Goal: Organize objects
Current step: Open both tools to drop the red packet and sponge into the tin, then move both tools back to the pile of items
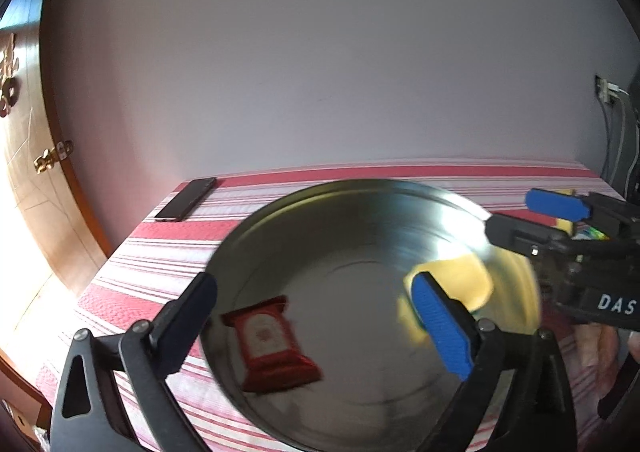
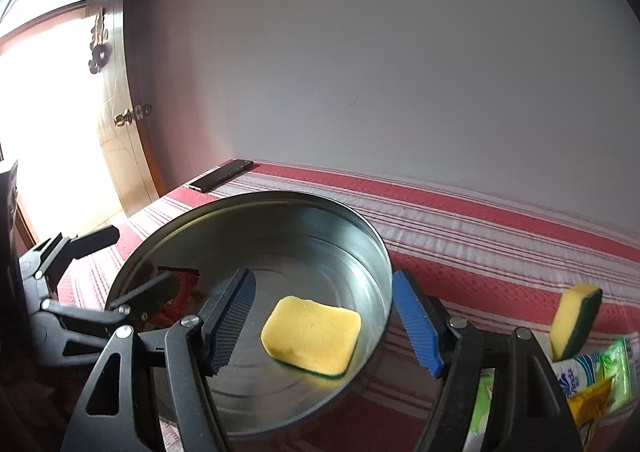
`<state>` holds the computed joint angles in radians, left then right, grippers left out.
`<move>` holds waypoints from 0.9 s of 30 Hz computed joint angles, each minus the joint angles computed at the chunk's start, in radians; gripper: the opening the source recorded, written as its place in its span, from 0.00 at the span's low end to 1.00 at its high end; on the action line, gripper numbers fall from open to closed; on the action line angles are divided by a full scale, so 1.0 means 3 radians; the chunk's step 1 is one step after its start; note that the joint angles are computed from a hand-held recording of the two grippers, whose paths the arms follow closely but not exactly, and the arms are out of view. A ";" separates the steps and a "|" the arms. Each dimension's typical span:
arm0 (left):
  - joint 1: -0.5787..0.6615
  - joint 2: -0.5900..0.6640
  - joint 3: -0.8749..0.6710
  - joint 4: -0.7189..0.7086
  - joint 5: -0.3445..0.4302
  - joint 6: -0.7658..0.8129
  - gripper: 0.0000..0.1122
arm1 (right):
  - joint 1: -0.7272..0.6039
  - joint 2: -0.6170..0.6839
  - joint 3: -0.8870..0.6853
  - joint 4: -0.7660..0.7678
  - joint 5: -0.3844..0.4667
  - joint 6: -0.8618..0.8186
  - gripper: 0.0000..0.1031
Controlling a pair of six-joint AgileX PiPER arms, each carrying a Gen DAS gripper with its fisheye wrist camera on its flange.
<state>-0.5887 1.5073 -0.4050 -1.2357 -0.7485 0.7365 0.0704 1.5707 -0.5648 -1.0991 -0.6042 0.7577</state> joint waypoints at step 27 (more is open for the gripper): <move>-0.1762 0.1059 -0.0835 -0.0526 -0.0438 -0.0040 0.91 | -0.3380 0.0393 0.0495 -0.1391 -0.1115 -0.0643 0.81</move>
